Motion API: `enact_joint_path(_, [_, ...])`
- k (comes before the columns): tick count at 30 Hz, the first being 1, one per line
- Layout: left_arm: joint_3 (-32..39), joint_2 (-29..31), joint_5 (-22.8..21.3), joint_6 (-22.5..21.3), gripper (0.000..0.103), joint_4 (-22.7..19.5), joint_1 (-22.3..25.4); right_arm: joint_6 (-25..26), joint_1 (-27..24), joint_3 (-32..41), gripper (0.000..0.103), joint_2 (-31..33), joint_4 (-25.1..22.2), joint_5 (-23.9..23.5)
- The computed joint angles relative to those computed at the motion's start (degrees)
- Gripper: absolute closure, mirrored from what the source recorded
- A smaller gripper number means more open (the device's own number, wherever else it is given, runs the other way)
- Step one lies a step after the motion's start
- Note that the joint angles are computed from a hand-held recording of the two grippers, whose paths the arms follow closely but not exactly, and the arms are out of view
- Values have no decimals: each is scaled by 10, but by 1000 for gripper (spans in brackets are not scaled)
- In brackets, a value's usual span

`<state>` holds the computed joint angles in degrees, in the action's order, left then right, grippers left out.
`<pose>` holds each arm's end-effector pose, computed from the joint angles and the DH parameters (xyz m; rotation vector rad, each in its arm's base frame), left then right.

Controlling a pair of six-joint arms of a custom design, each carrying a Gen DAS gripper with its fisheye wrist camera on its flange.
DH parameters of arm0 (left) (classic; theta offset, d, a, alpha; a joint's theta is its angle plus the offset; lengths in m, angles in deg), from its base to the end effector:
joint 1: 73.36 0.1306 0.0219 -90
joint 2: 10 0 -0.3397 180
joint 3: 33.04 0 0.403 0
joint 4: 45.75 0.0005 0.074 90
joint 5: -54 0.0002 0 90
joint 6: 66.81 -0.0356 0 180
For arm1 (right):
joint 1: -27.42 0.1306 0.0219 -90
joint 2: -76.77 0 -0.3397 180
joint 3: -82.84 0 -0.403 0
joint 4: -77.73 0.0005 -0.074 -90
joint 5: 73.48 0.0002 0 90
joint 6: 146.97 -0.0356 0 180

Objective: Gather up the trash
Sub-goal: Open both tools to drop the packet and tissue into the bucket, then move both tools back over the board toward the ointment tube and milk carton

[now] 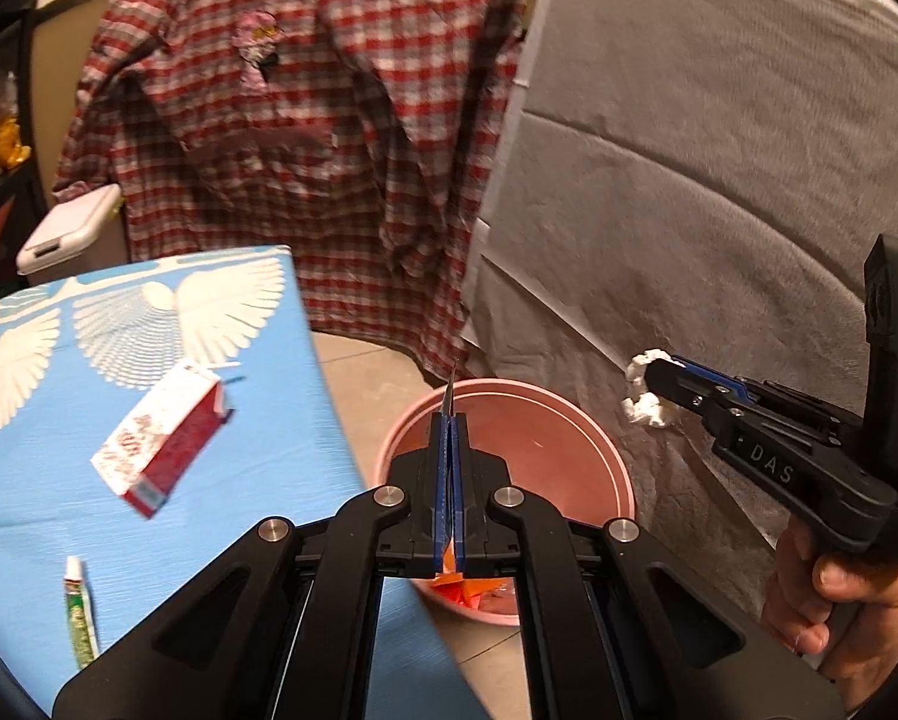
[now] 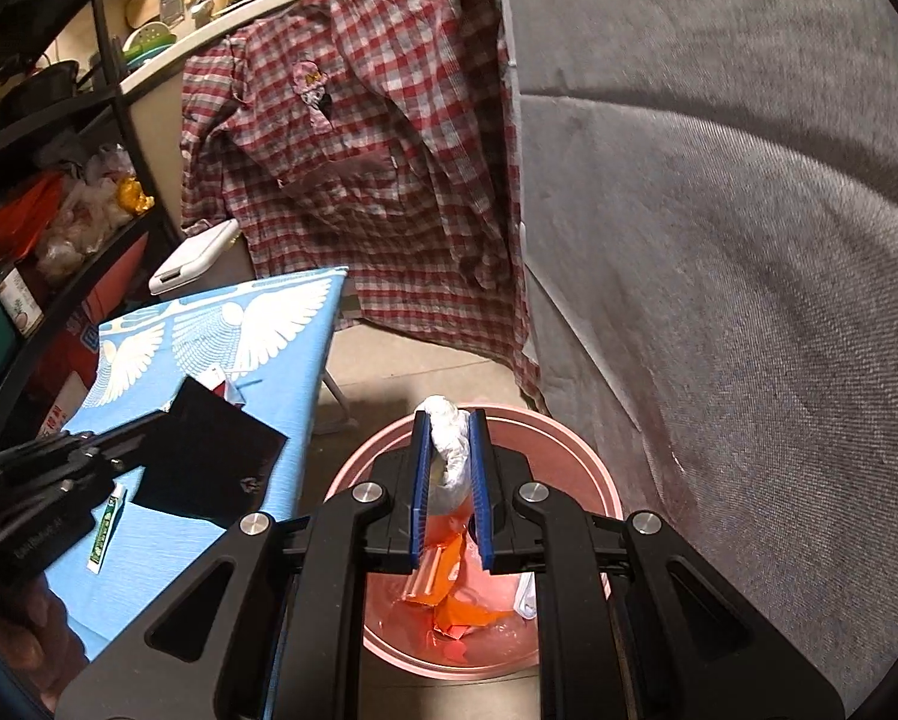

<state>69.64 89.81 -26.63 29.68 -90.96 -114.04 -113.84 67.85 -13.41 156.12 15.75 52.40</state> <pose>0.4227 -0.3716 0.4119 0.7800 2.2438 -0.5978 0.3304 0.2535 0.4084 0.5464 2.2589 0.0100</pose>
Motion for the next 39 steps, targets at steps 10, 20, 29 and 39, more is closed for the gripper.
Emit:
enact_joint_path(10, [28, 35, 3, -1, 89, -20, -20, -11, -15, -3, 65, 8, -2, -17])
enact_joint_path(20, [-8, -15, -8, -15, 89, -14, 9, -6, 5, 4, 65, 8, 1, 9])
enact_joint_path(29, [-66, -83, -15, -42, 89, -12, 74, 0, 42, 28, 65, 19, 10, 50])
enact_joint_path(39, [-122, -126, -9, -74, 89, -22, 174, 9, 81, 80, 75, 59, 31, 70])
